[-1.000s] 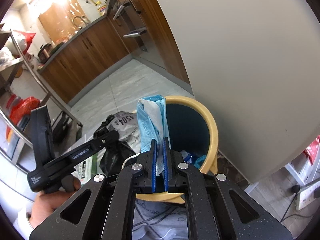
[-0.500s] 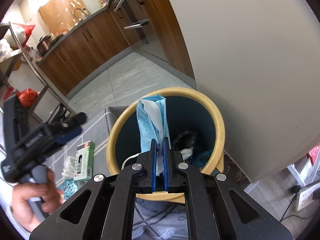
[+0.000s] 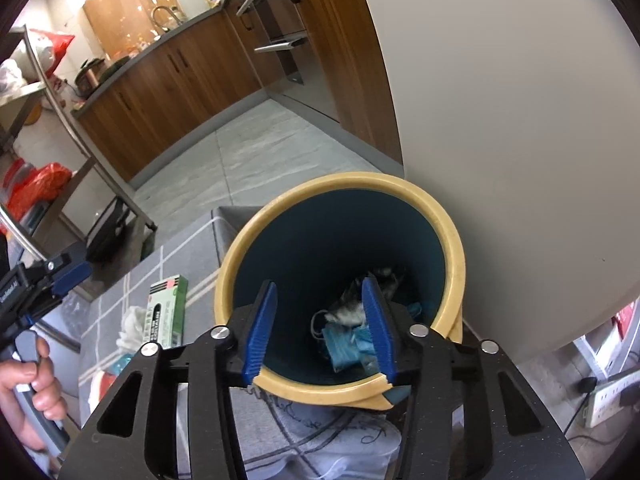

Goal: Collect trash
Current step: 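Grasp a white tissue with the left gripper while the right gripper grasps the green COLTALIN box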

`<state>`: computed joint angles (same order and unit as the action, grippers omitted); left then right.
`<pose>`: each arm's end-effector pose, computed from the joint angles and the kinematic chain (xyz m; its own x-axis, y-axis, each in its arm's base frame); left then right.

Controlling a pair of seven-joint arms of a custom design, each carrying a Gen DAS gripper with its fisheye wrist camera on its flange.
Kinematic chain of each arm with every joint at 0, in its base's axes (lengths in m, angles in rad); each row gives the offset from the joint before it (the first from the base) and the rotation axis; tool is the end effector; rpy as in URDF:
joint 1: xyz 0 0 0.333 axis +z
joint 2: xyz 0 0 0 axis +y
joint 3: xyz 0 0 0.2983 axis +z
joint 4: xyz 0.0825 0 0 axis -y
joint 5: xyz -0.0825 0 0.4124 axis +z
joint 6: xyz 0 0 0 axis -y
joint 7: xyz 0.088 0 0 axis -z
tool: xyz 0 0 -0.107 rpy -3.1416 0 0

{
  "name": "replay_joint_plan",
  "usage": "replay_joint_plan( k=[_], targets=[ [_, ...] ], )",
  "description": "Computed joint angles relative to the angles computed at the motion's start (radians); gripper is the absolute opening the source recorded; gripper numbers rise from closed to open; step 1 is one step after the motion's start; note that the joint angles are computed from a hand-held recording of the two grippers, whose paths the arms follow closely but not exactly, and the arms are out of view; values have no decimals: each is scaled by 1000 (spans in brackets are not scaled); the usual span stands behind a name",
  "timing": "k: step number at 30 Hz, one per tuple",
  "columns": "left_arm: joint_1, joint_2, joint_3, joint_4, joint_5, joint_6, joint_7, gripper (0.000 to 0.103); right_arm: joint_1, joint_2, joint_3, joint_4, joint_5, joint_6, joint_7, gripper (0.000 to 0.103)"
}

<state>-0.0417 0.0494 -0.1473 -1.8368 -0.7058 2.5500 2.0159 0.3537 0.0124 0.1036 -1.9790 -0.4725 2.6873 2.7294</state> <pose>0.6393 -0.1118 0.5445 -0.3008 -0.8751 0.3790 -0.7591 -0.0209 -0.6507 0.5598 0.2915 0.5083 -0.2083 -0.9172 -0.3396 -0.7024 0.3819 -0.6007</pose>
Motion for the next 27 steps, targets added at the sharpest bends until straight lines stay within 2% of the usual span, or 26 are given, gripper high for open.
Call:
replay_joint_plan(
  k=[6,12,18,24,27],
  targets=[
    [32,-51,35,-57,41,-5,-17,73,7,6,6,5,20,20,-23,55],
    [59,-48,55,-86,175,-23,-87,73,28,41,15,49,66,18,-84,57],
    [82,42,65,-33,314,-88,-197,73,55,83,22,101,103,9,-145,57],
    [84,140,60,32,397,-144,-265,73,72,101,20,125,126,0,-173,57],
    [82,186,58,62,431,-164,-291,64,77,107,20,134,133,-7,-182,57]
  ],
)
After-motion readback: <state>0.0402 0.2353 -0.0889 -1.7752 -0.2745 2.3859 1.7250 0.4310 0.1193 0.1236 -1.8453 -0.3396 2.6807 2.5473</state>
